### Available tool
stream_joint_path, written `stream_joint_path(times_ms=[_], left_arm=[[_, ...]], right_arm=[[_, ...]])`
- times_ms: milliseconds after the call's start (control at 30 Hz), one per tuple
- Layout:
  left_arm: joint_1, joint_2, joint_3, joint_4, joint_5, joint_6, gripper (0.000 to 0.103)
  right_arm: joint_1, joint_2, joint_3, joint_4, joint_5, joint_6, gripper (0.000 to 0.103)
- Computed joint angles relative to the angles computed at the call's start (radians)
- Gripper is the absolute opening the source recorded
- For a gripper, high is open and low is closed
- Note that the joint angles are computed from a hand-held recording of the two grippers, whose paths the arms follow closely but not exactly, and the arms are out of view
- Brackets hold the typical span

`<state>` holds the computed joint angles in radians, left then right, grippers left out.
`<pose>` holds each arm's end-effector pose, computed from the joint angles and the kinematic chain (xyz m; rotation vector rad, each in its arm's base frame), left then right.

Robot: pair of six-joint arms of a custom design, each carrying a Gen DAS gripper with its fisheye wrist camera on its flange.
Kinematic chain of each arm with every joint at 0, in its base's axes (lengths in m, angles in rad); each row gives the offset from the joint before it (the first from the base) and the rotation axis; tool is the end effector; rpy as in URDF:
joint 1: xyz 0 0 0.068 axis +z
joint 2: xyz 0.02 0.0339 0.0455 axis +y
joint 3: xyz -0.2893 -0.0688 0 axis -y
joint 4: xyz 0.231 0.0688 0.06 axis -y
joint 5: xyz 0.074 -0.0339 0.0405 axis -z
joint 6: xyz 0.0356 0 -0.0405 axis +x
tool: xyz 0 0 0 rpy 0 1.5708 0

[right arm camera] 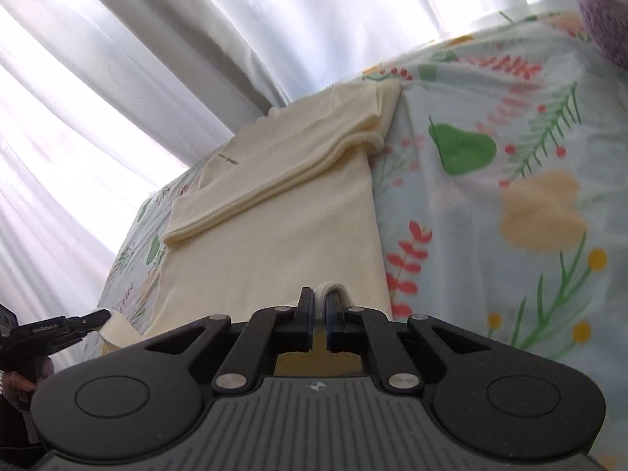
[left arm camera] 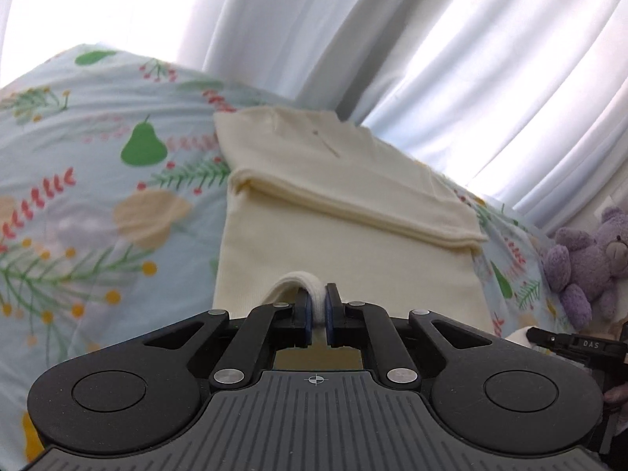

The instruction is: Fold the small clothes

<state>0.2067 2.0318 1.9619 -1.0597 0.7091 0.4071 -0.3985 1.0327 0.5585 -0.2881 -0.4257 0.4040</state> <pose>0.4221 0.0648 0.3250 0.4441 2.3991 -0.6933 0.1731 -0.0569 0.2363 0.6996 2.1913 0.4977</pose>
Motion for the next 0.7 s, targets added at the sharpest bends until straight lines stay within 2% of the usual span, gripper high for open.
stream_joint_path(times_ms=[200,333,367,433,467,500,567,700], left_arm=[[-0.116,0.097,0.053,0.243,-0.143,-0.151,0.008],[-0.155,0.179,0.102,0.284,-0.230,-0.196,0.010],[-0.153,0.187,0.107,0.289,-0.231,-0.200,0.016],[-0.136,0.191,0.089,0.330,-0.206,-0.202,0.033],[-0.125,0.186,0.064,0.367,-0.199,-0.189,0.050],[-0.116,0.185,0.054,0.387,-0.198,-0.168,0.057],[-0.100,0.214,0.093,0.353,-0.176,-0.110,0.057],[-0.103,0.305,0.229,0.226,-0.129,-0.071,0.057]], right_arm=[[0.106,0.278,0.127,0.215,0.214,0.006,0.005],[0.175,0.415,0.196,0.276,0.377,-0.013,0.006],[0.179,0.423,0.198,0.284,0.391,-0.005,0.006],[0.186,0.403,0.167,0.322,0.430,-0.005,0.011],[0.199,0.387,0.152,0.329,0.476,-0.022,0.018],[0.208,0.376,0.141,0.329,0.521,-0.044,0.026],[0.207,0.356,0.115,0.336,0.554,-0.094,0.032],[0.186,0.378,0.104,0.332,0.517,-0.122,0.039]])
